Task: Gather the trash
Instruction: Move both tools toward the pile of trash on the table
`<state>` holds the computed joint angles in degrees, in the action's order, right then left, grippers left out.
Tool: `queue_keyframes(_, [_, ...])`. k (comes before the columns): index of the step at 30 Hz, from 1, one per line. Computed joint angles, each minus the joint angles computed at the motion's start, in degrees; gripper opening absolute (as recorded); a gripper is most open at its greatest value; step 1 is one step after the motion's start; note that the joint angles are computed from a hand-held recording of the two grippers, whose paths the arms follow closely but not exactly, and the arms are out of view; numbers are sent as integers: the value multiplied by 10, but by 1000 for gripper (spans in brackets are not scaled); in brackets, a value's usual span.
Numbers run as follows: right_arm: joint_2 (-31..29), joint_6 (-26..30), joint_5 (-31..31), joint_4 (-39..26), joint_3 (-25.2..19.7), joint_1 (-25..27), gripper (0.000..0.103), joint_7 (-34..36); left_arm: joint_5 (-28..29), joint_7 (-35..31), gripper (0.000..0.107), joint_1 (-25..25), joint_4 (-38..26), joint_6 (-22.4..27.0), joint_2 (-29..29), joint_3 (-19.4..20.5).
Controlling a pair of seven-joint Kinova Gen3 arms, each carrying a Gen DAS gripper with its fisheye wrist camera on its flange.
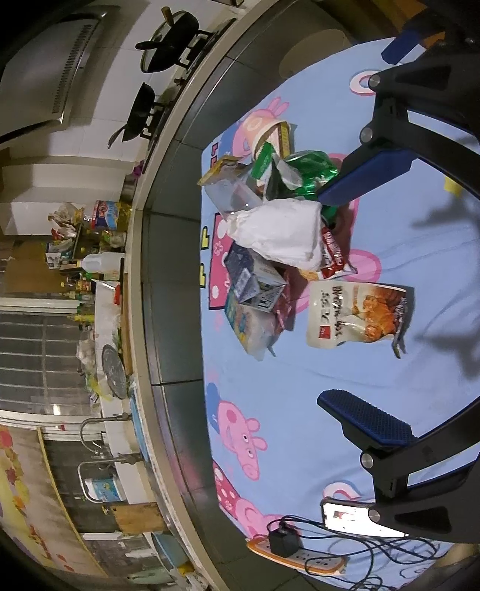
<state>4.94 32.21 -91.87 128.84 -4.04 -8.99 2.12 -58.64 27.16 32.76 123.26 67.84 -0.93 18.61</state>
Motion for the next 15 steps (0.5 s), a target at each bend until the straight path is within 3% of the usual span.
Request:
queue_keyframes(4, [23,55,56,-20,4,15,97,-36,7,39,99,14,16,6,5,14])
queue_keyframes(9, [24,46,44,-17,-4,16,97,-31,31,89,99,76,25,52,39,23])
queue_keyframes(15, [33,67,49,-25,-4,22,97,-33,28,111,99,91,51,0,20,25])
